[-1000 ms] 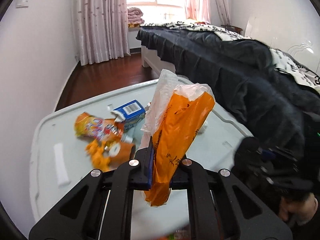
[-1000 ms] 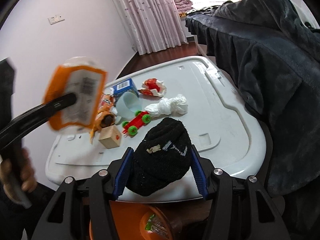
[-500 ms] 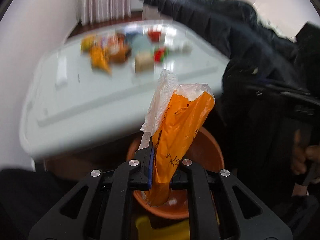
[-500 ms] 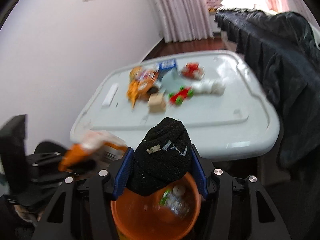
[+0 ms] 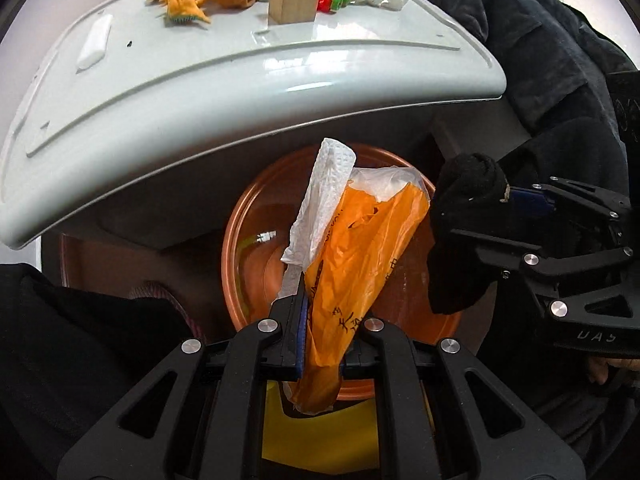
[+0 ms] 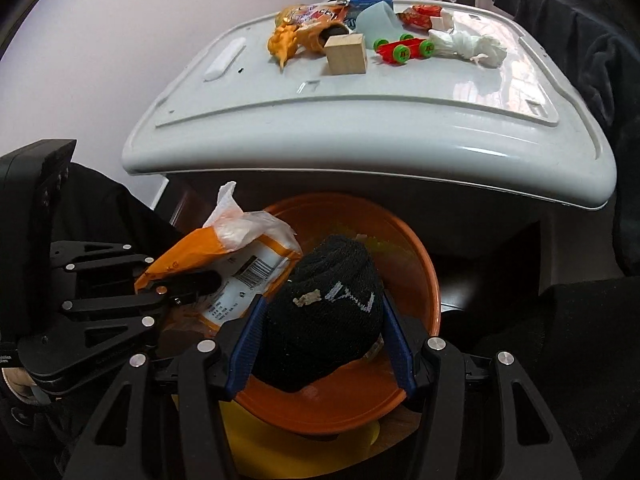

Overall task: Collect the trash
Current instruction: 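Lower the bread bag and sock over the bucket and open both grippers, then grasp the white tissue with the right gripper while the left gripper grasps the white foam strip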

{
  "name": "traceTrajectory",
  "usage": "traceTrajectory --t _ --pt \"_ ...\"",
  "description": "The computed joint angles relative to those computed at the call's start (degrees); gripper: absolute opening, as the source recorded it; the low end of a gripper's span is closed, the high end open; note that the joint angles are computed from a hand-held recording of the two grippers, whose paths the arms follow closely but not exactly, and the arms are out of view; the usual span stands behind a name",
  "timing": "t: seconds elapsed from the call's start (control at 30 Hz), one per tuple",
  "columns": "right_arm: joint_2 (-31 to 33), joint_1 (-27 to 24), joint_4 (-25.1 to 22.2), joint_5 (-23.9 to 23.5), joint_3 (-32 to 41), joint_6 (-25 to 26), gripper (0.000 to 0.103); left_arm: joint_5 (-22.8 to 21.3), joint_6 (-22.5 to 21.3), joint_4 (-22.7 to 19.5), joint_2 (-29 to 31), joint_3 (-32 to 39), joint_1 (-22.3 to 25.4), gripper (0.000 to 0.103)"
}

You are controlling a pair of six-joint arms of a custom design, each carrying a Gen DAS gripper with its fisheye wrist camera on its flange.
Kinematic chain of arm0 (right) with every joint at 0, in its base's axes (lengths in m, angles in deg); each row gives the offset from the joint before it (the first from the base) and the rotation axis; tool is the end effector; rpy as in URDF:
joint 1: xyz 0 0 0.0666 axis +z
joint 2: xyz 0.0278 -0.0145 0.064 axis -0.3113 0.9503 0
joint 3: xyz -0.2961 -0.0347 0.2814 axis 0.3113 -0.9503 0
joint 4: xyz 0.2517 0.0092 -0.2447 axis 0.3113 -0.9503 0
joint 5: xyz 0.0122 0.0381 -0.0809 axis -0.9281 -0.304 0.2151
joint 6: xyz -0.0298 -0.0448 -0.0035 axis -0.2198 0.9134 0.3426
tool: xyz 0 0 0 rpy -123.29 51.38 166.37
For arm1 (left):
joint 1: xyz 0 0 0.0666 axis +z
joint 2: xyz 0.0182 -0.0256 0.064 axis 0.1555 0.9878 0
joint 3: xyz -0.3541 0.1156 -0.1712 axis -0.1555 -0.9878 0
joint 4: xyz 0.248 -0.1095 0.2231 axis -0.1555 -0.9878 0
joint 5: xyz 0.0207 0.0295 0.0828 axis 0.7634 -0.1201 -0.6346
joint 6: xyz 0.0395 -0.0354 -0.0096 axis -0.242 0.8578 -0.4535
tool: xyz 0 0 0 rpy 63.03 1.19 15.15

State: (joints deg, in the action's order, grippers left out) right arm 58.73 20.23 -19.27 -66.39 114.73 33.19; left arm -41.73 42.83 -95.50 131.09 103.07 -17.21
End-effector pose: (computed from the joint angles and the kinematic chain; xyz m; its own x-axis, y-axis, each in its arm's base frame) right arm 0.3886 0.3047 0.4904 -0.9326 0.0159 -0.3607 -0.0624 0.9769 0.2044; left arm 0.4474 -0.2289 0.4901 -0.8472 0.4396 -0.2982 0.5055 0.8398 -0.1979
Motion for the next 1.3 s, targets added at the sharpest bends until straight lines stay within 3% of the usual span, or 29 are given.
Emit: traceTrajectory --t 0.1,0.17,0.23,0.3,0.6,0.73,0.83,0.97,1.13,1.3 --pt "0.33 -0.17 -0.51 -0.02 0.35 -0.18 0.061 -0.14 0.17 -0.53 0.4 0.4 -0.3 0.011" --pt "0.25 -0.07 -0.65 0.85 0.43 -0.51 0.074 -1.54 0.34 -1.2 1.16 1.45 -0.69 0.018" --pt "-0.25 0.08 -0.15 1.61 0.2 -0.67 0.077 -2.43 0.78 -1.03 1.02 1.5 -0.79 0.05" --pt "-0.53 0.06 0.09 2.09 0.0 -0.89 0.077 -2.55 1.04 -0.54 0.9 1.77 -0.57 0.059" --pt "-1.9 -1.76 2.31 2.08 -0.65 -3.08 0.077 -2.56 2.15 1.14 -0.46 0.25 -0.57 0.059" --pt "-1.11 -4.36 2.58 3.47 2.04 -0.85 0.077 -1.67 2.05 2.34 -0.91 0.92 0.49 0.059" --pt "1.08 -7.76 2.81 7.05 7.03 4.46 0.078 -1.16 1.68 3.71 -0.6 2.69 1.47 0.065" --pt "7.4 -13.33 0.87 8.88 17.0 16.17 0.081 -2.15 1.47 6.26 0.22 4.69 2.21 0.067" --pt "20.95 -20.27 -9.48 4.34 37.62 29.18 0.081 -0.49 1.89 8.85 1.08 5.36 3.17 0.071" --pt "31.91 -22.35 -17.77 1.06 54.85 40.59 0.081 0.73 1.52 9.19 2.2 5.55 3.05 0.071"
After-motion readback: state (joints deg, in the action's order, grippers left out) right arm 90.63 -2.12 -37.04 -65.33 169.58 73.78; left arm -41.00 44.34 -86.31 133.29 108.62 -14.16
